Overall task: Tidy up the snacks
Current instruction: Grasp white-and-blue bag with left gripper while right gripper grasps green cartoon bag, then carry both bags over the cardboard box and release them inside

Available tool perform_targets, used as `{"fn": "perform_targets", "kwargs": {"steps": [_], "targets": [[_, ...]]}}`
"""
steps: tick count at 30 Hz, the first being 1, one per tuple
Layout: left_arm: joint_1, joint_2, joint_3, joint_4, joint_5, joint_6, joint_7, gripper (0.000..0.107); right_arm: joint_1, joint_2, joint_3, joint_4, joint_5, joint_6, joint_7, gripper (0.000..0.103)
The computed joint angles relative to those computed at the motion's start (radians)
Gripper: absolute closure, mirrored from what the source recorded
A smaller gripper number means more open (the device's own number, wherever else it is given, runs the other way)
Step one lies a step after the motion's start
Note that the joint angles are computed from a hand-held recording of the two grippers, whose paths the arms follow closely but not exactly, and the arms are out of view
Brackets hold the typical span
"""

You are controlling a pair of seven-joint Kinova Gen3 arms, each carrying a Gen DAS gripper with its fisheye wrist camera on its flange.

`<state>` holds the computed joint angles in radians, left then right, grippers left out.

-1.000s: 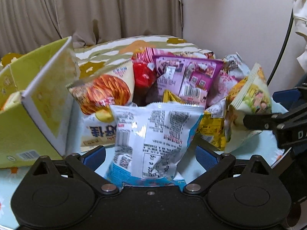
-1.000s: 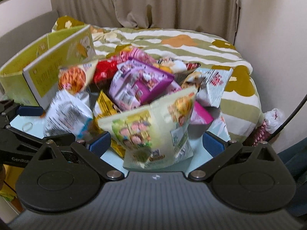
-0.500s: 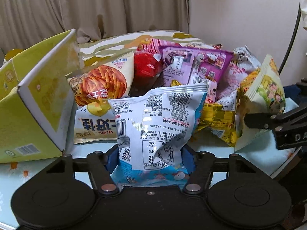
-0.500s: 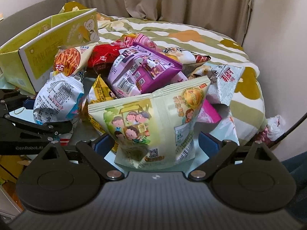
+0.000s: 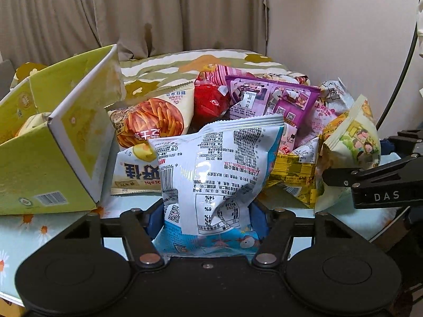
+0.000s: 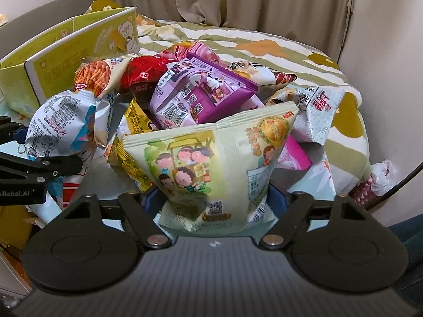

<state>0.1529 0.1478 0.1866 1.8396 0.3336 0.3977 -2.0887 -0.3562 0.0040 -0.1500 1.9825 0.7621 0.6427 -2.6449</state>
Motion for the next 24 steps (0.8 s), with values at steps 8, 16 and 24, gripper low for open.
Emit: {"fn": "perform_targets", "kwargs": {"steps": [8,16,24], "targets": [[0.003,-0.045,-0.010,0.003,0.016,0.015,0.004,0.039,0.005,-0.037,-0.016,-0.002,-0.025,0.040,-0.010,0.030],[0.007,-0.106,-0.041,-0.026,0.032,0.062,0.003,0.039,0.008,-0.093,-0.067,-0.052,-0.031,0.125,-0.032,0.033],[-0.007,-0.169,-0.093,-0.073,0.054,0.112,-0.013,0.039,-0.001,-0.103,-0.101,-0.171,-0.036,0.187,-0.037,0.033]]}}
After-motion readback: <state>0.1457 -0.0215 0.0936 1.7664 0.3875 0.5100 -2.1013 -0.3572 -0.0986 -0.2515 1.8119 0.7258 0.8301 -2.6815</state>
